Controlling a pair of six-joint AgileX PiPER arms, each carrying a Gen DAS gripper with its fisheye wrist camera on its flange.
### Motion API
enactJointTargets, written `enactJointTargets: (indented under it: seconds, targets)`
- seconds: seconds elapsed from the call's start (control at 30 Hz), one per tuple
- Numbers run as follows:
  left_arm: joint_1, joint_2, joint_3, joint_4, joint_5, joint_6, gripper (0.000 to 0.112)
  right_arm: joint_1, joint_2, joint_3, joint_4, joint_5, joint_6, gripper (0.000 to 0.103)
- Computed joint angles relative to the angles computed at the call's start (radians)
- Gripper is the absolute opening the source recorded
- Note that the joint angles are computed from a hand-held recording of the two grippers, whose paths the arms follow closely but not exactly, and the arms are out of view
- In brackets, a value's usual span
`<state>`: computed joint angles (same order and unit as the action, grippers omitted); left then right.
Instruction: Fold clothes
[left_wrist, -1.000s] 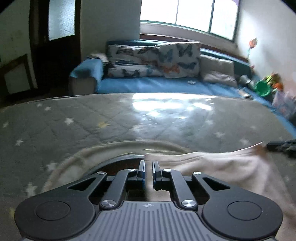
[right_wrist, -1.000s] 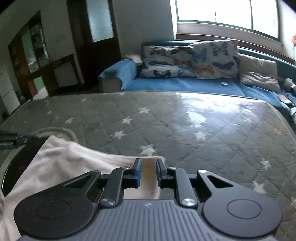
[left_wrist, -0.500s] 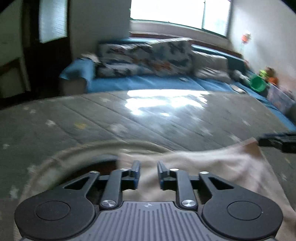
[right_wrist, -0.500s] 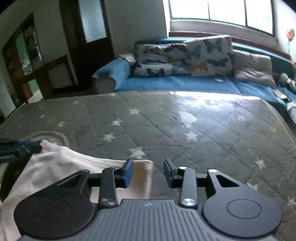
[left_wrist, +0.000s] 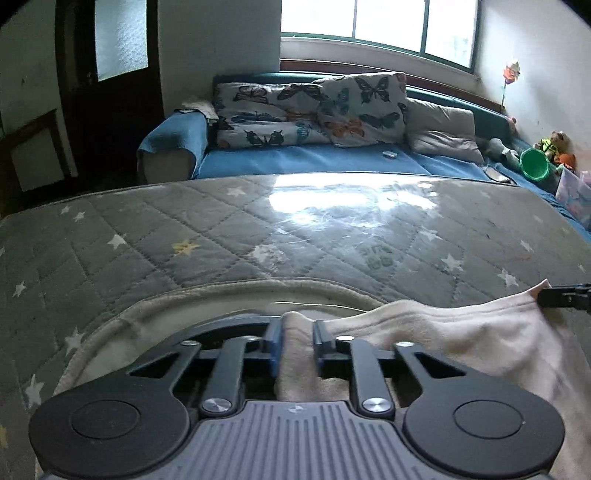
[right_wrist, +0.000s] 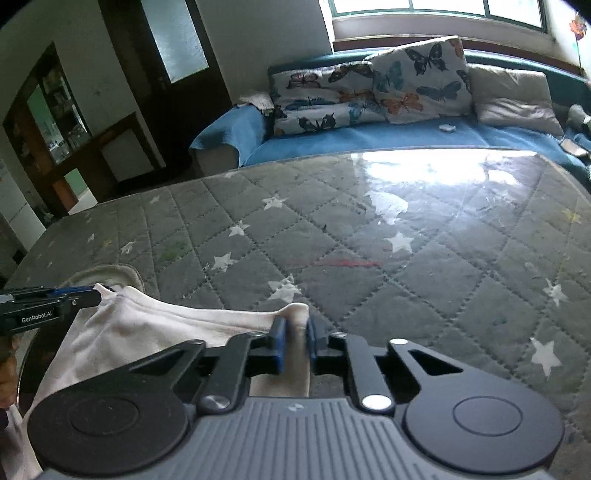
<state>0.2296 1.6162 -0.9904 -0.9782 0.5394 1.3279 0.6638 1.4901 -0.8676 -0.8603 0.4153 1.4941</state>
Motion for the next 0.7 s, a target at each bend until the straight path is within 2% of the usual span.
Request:
enactJointTargets:
  seconds: [0.17,0.4,0.57,0.7]
  targets:
    - [0.065,-0.031,0.014,-0.105,0.104,0.128,0.005,0.029,-0.066,0.038,-0.081,-0.009,0.083,0.006]
    - [0.214,-0.087,0.035,-0.197,0.363,0.297,0.005,0.120,-0.197,0.091,-0.117,0.045,0.084,0.006]
    - [0.334,-0.133,0.078,-0.195,0.542,0.447,0.005,0.229,-0.258,0.127,-0.135,0.126,0.098,0.006]
    - [0.411,-0.160,0.118,-0.143,0.610,0.537,0.005,0.338,-0.285,0.157,-0.153,0.212,0.126,0.006]
